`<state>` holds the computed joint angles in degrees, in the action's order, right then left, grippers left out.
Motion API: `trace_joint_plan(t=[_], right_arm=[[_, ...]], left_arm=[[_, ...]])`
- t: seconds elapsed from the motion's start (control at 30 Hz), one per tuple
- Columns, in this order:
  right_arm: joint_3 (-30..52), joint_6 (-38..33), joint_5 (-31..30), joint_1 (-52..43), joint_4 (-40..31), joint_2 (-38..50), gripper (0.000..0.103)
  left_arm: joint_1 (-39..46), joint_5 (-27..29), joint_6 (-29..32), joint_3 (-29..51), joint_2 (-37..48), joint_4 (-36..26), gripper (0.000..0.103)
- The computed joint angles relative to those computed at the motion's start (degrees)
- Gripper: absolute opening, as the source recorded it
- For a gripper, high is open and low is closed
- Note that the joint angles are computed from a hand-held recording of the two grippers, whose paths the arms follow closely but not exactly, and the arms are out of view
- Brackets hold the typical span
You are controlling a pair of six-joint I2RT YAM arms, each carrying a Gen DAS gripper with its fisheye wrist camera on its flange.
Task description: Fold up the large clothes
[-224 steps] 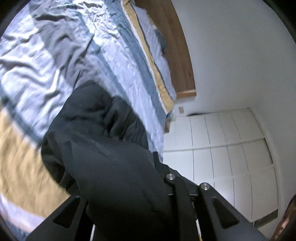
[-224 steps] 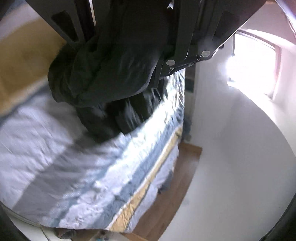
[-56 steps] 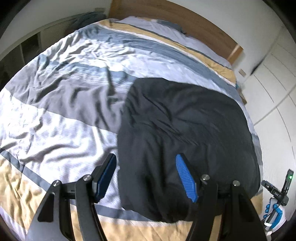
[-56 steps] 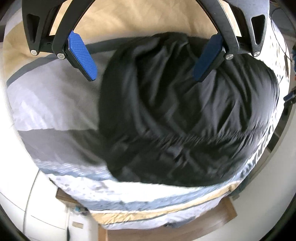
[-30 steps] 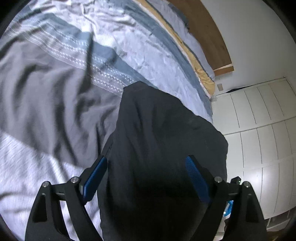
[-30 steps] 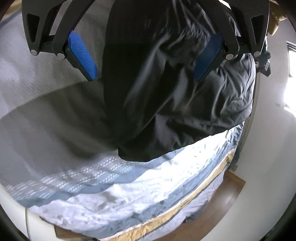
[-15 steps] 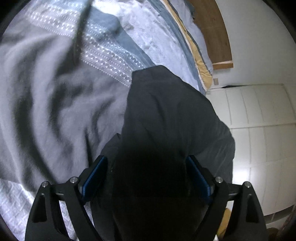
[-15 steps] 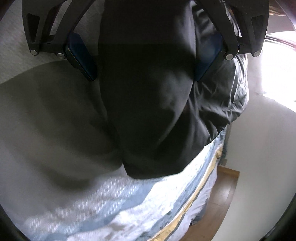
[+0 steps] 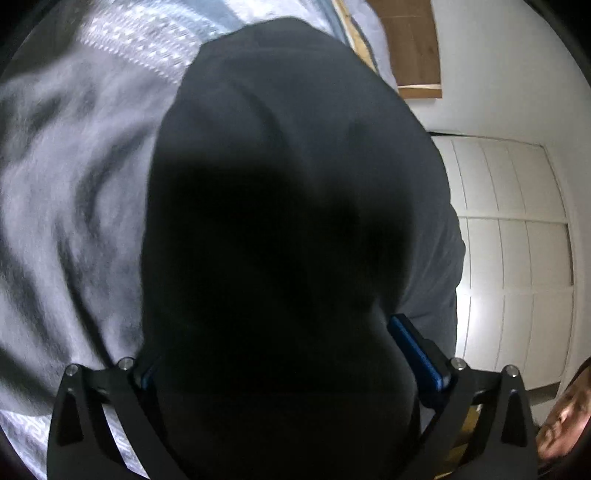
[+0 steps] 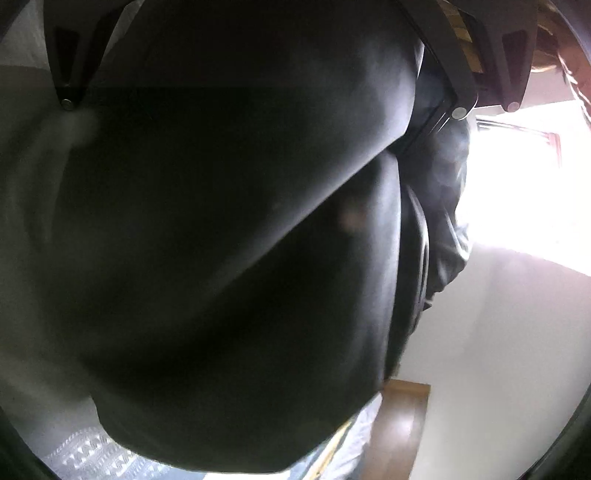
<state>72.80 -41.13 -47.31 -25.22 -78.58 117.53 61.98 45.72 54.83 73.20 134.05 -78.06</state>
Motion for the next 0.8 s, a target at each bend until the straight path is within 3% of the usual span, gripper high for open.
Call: trace_joint_plan(t=[0.23, 0.43, 0.63, 0.7, 0.73, 0.77, 0.8], right_arm=[[-1.15, 3.42, 0.71, 1.62, 2.98, -1.26, 0.103], [-6.42, 9.65, 1.83, 5.37, 11.55, -6.66, 0.103], [-10.75, 17.60, 3.73, 9.54, 19.04, -12.32, 0.103], [-11.26, 18.83, 3.44, 9.94, 19.94, -12.95, 0.103], [-11.70, 19.98, 3.44, 10.20, 20.65, -13.65, 0.102], [-12.36, 21.63, 3.45, 10.49, 21.64, -14.81, 0.095], [-12.98, 22.30, 3.06, 10.41, 21.97, -15.59, 0.080]], left_arm=[[-1.79, -1.06, -4.63, -4.04, -3.82, 7.28, 0.103], [-5.81, -3.25, -16.72, -14.28, -15.07, 21.95, 0.103], [-7.64, -3.61, -25.51, -20.87, -21.77, 29.72, 0.103], [-7.80, -3.95, -28.64, -23.88, -25.22, 32.81, 0.099], [-7.61, -3.39, -30.14, -25.34, -26.68, 33.75, 0.092], [-7.16, -2.41, -30.64, -25.81, -27.09, 33.33, 0.079], [-6.40, -0.80, -30.61, -25.87, -27.05, 31.86, 0.072]])
